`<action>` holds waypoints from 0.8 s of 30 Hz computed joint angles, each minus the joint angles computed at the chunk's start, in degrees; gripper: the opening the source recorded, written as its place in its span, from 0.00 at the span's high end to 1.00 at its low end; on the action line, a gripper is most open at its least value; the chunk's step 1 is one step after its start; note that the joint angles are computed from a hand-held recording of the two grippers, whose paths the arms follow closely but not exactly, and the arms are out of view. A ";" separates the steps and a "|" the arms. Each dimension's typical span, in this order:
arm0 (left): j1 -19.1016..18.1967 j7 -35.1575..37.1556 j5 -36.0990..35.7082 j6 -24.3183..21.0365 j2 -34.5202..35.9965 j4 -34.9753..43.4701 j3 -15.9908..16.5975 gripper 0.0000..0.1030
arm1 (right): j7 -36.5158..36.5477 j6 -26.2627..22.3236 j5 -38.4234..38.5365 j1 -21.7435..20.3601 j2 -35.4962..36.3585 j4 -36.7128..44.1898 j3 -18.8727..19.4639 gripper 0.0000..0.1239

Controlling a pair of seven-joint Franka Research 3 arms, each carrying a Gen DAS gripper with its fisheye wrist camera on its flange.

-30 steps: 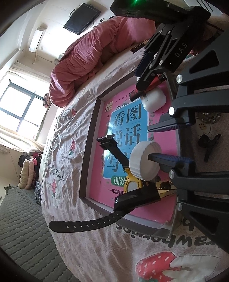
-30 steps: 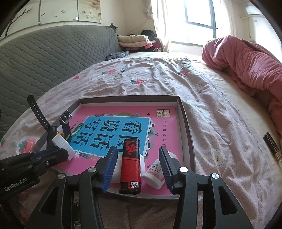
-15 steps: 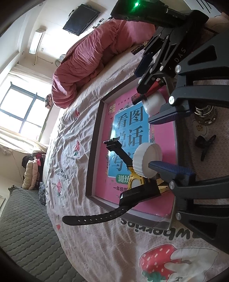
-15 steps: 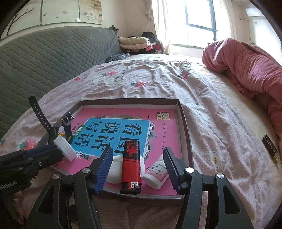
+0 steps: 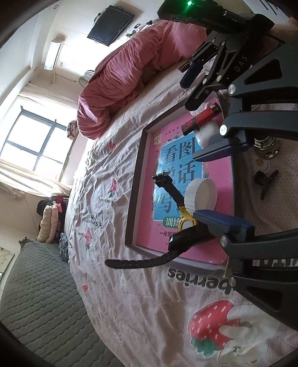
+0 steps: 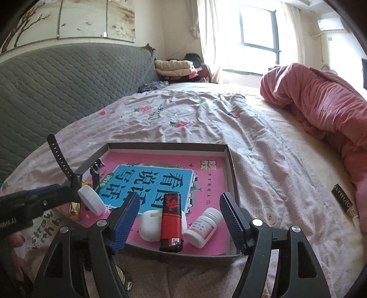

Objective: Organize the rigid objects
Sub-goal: 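Withdraw both open tools from the box toward the hair clip and metal fitting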

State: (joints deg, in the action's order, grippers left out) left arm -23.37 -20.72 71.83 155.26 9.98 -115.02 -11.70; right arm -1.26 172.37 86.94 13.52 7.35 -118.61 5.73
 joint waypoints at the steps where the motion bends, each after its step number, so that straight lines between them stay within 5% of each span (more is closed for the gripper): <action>1: -0.05 -0.16 0.07 -0.13 -0.43 -0.34 -0.02 0.58 | -0.75 0.09 0.79 -0.03 -0.31 -0.18 0.07 0.40; 11: -0.24 2.83 -2.57 -2.07 -3.01 -2.16 -1.75 0.54 | -8.36 1.37 6.95 1.47 -4.78 -4.23 -0.67 0.39; 24: -0.88 5.31 -4.96 -3.45 -5.20 -3.86 -3.23 0.49 | -5.32 1.84 3.52 3.64 -10.82 -11.36 -1.28 0.39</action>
